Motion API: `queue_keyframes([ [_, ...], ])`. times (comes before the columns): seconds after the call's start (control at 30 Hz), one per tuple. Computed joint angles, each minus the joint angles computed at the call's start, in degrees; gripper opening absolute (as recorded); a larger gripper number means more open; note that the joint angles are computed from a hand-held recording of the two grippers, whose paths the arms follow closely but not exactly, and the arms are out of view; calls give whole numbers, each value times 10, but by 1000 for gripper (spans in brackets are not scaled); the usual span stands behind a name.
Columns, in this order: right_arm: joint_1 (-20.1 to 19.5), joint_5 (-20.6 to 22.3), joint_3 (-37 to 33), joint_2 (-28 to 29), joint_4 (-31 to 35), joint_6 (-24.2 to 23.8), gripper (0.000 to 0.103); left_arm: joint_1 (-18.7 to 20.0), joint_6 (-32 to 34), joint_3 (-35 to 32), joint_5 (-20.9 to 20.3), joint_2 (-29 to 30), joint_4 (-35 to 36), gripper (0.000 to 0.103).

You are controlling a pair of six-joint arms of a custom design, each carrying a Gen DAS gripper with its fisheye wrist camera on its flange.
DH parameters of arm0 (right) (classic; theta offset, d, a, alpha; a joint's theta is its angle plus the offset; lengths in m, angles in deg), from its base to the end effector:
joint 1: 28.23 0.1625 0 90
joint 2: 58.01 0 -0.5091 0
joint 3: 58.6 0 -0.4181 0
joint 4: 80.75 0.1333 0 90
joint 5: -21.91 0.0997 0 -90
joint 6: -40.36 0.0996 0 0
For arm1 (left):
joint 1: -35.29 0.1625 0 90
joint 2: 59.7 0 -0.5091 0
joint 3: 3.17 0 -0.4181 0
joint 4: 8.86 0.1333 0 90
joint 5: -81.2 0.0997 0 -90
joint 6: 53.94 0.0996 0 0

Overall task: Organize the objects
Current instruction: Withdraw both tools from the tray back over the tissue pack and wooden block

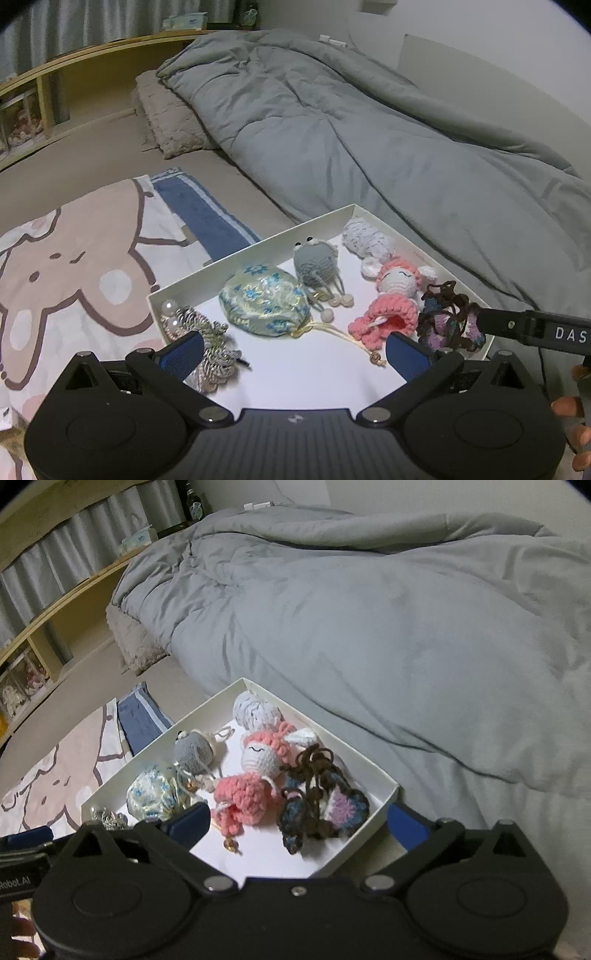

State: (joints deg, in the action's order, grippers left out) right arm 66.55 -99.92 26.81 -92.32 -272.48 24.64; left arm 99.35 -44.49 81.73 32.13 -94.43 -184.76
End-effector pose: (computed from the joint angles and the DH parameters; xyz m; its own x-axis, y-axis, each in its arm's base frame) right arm 0.1481 -0.8022 0.1475 -0.8334 0.1517 0.5315 -0.2895 0.6994 -0.6535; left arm -0.1762 -0.8162 0.1286 -0.7770 0.1065 -0.6205 0.4893 0.7223 -0.4887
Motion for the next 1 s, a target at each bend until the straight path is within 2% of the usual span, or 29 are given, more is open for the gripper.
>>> queue_keyframes([
  [0.33, 9, -5, 6, 3, -7, -26, 103, 0, -18, 41, 20, -27, -33, 103],
  [0.5, 13, 18, 4, 12, -18, -39, 103, 2, -33, 68, 40, -49, -55, 103],
  [0.67, 23, 27, -8, 24, -4, -58, 103, 3, -41, 102, 73, -76, -83, 103],
  [1.0, 50, 74, -19, 48, 22, -109, 103, 5, -69, 173, 136, -137, -125, 103],
])
